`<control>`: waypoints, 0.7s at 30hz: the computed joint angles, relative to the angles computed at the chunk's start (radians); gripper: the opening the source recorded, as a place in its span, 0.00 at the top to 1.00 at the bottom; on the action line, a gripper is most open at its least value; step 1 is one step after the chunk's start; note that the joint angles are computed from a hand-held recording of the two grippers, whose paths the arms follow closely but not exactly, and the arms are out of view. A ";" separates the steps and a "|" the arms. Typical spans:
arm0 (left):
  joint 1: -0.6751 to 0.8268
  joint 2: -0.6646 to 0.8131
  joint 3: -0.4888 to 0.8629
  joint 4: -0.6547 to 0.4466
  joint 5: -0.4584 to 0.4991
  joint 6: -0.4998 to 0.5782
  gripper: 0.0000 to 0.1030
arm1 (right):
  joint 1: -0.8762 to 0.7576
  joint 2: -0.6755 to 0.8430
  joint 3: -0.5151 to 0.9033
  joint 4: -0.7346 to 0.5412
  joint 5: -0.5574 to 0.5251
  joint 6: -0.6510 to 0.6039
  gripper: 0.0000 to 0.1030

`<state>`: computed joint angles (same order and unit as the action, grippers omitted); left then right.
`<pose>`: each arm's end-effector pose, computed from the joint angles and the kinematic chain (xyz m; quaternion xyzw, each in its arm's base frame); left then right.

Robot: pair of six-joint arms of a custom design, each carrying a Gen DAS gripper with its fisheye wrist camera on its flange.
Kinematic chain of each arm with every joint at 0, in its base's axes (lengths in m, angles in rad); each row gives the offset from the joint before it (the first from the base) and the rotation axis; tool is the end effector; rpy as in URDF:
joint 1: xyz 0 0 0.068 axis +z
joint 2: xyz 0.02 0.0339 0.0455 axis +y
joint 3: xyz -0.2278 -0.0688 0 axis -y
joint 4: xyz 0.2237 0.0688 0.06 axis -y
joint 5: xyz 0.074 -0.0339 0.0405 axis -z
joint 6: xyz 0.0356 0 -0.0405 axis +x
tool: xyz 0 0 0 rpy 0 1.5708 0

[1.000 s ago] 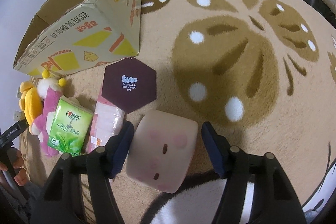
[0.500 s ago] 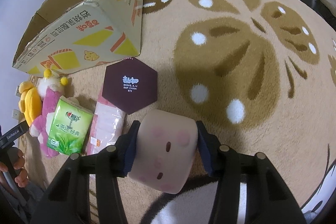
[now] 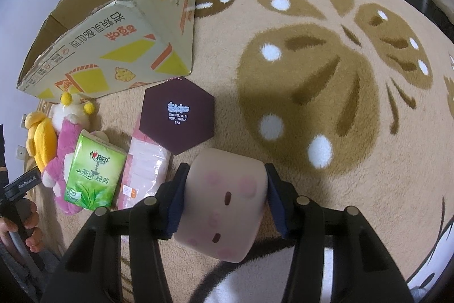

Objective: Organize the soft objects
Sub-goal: 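Close the left tool on the tissue pack while the right tool grips the cushion, then lift the tissue pack with the left tool while the right tool carries the cushion over the box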

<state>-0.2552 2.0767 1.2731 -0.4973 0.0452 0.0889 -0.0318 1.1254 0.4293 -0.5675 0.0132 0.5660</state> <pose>0.3461 -0.0919 0.0878 0.1726 0.9755 -0.0335 0.1322 0.1650 -0.0057 0.1172 0.2920 0.9441 0.0341 0.1493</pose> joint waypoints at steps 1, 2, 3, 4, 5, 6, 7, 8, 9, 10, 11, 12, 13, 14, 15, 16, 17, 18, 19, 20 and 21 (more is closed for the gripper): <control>-0.006 -0.004 -0.005 0.010 -0.010 -0.002 0.02 | -0.004 0.000 -0.003 0.004 -0.002 -0.003 0.47; -0.010 -0.008 -0.007 0.014 -0.016 -0.002 0.02 | -0.004 0.003 -0.003 0.007 -0.003 -0.004 0.47; -0.023 -0.023 -0.014 0.019 -0.026 -0.009 0.02 | -0.005 0.002 -0.004 0.007 -0.002 -0.005 0.47; -0.024 -0.046 -0.040 0.033 -0.031 -0.003 0.06 | -0.005 0.000 -0.005 0.007 -0.002 -0.005 0.47; -0.031 -0.056 -0.051 0.049 -0.036 -0.002 0.11 | -0.005 0.000 -0.004 0.006 -0.002 -0.006 0.47; -0.042 -0.061 -0.055 0.054 -0.060 -0.008 0.22 | -0.006 0.001 -0.004 0.006 -0.002 -0.009 0.47; -0.048 -0.065 -0.057 0.059 -0.077 -0.016 0.27 | -0.002 0.006 -0.002 0.010 0.003 -0.010 0.47; -0.047 -0.071 -0.061 0.065 -0.069 -0.025 0.30 | 0.003 0.009 0.000 0.014 0.008 -0.009 0.47; -0.043 -0.073 -0.060 0.064 -0.058 -0.027 0.37 | 0.009 0.004 -0.003 0.013 0.013 -0.007 0.47; -0.039 -0.073 -0.057 0.061 -0.053 -0.024 0.42 | 0.017 0.008 -0.001 0.015 0.020 -0.005 0.48; -0.041 -0.075 -0.056 0.057 -0.049 -0.021 0.45 | 0.024 0.016 0.004 0.017 0.027 -0.004 0.49; -0.044 -0.079 -0.059 0.058 -0.048 -0.016 0.50 | 0.029 0.012 0.005 0.011 0.030 -0.003 0.49; -0.038 -0.088 -0.051 0.042 -0.051 -0.001 0.52 | 0.035 0.010 0.006 0.010 0.034 0.000 0.50; -0.045 -0.091 -0.051 0.039 -0.060 0.001 0.52 | 0.038 0.011 0.008 0.010 0.037 0.001 0.51; -0.052 -0.097 -0.062 0.050 -0.072 0.007 0.53 | 0.043 0.011 0.010 0.010 0.042 0.002 0.53; -0.066 -0.110 -0.074 0.052 -0.084 0.003 0.53 | 0.047 0.011 0.011 0.011 0.049 0.001 0.55; -0.072 -0.114 -0.074 0.050 -0.090 0.002 0.53 | 0.051 0.002 0.010 0.004 0.052 0.003 0.56; -0.050 -0.101 -0.084 0.075 -0.081 0.020 0.53 | 0.055 -0.007 0.009 0.001 0.056 0.006 0.57; -0.046 -0.102 -0.081 0.071 -0.074 0.016 0.53 | 0.052 -0.018 0.005 -0.002 0.057 0.002 0.58; -0.037 -0.104 -0.078 0.067 -0.063 0.008 0.53 | 0.049 -0.026 0.004 -0.002 0.059 0.000 0.58; -0.023 -0.106 -0.076 0.066 -0.054 0.001 0.53 | 0.048 -0.039 0.002 -0.005 0.065 0.000 0.59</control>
<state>-0.2786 1.9708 1.1970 -0.4317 -0.0086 0.0901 0.0161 1.0865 0.4314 -0.5730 0.0777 0.5662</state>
